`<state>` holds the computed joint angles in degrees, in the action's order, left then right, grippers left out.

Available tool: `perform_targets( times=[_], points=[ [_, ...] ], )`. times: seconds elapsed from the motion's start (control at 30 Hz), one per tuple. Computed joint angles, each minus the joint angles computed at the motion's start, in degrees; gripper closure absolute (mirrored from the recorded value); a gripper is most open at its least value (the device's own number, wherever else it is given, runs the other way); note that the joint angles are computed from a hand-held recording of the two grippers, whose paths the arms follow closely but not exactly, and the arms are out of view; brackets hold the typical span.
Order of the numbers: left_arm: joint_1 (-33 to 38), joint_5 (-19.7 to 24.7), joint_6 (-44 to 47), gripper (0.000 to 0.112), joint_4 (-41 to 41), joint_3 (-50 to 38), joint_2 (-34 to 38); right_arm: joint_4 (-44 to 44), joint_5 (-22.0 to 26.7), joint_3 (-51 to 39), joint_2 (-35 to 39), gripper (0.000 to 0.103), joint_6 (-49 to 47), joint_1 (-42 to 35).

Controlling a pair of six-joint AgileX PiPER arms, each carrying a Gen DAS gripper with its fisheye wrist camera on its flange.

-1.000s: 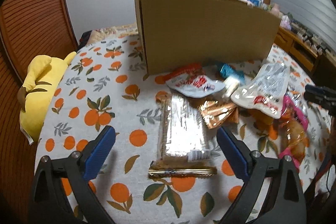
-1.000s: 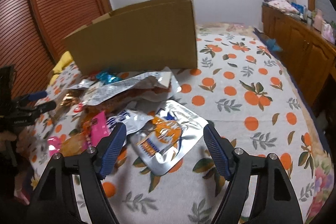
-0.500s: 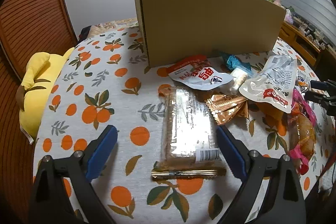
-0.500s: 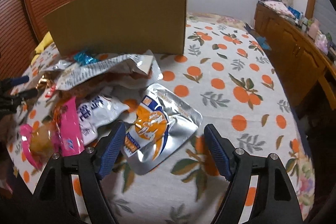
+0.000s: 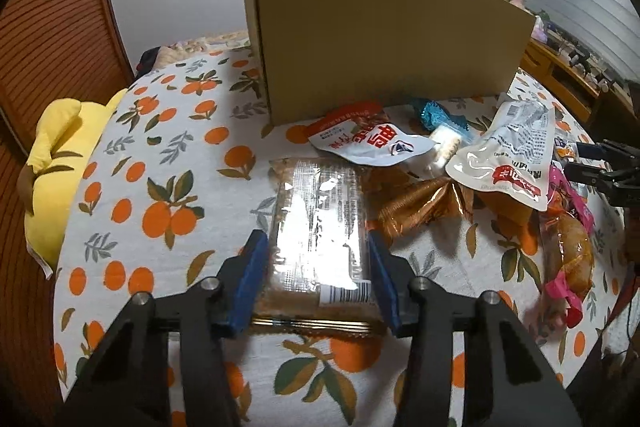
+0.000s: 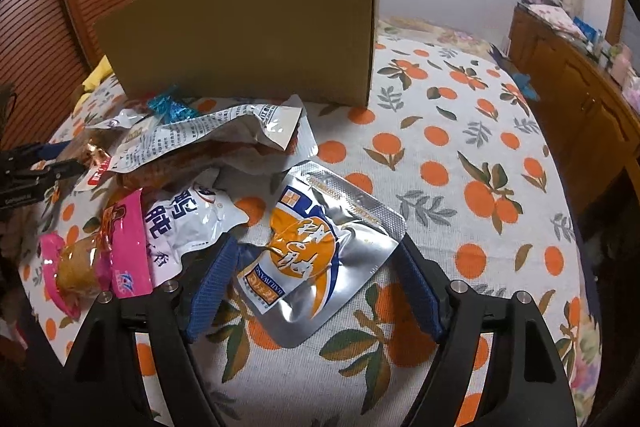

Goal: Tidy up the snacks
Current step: 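Lower the left gripper onto the clear-wrapped biscuit bar and close it, then carry the biscuit bar into the cardboard box and open the left gripper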

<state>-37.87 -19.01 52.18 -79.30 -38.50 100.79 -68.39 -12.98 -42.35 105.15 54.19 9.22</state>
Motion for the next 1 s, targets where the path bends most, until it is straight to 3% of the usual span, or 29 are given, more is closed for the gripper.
perform_targets(
  times=[0.07, 0.13, 0.4, 0.57, 0.77, 1.0],
  points=[
    [0.25, -0.16, -1.12, 0.068, 0.77, 0.91, -0.79, -3.16, -1.35, 0.08, -0.25, 0.042, 2.98, -0.92],
    [0.44, -0.41, -2.12, 0.068, 1.11, 1.68, -1.41, -6.38, -3.16, 0.18, -0.64, 0.050, 5.81, -2.15],
    [-0.52, -1.84, -10.02, 0.069, 6.49, 4.91, -3.47, -5.42, -9.26, 1.91, -1.41, 0.065, 4.62, -5.19],
    [-1.86, -3.11, -9.89, 0.069, 5.79, 5.36, -4.38, -6.61, -13.39, 3.95, -4.45, 0.090, 6.03, -7.09],
    [-3.71, -4.61, -10.27, 0.072, 5.69, 5.81, -6.08, -9.22, -15.88, 5.01, -6.78, 0.102, 8.75, -7.58],
    [-4.97, -5.52, -11.79, 0.073, 6.31, 6.64, -7.23, -4.74, -13.21, 7.40, -9.99, 0.103, 4.11, -4.42]
  ],
)
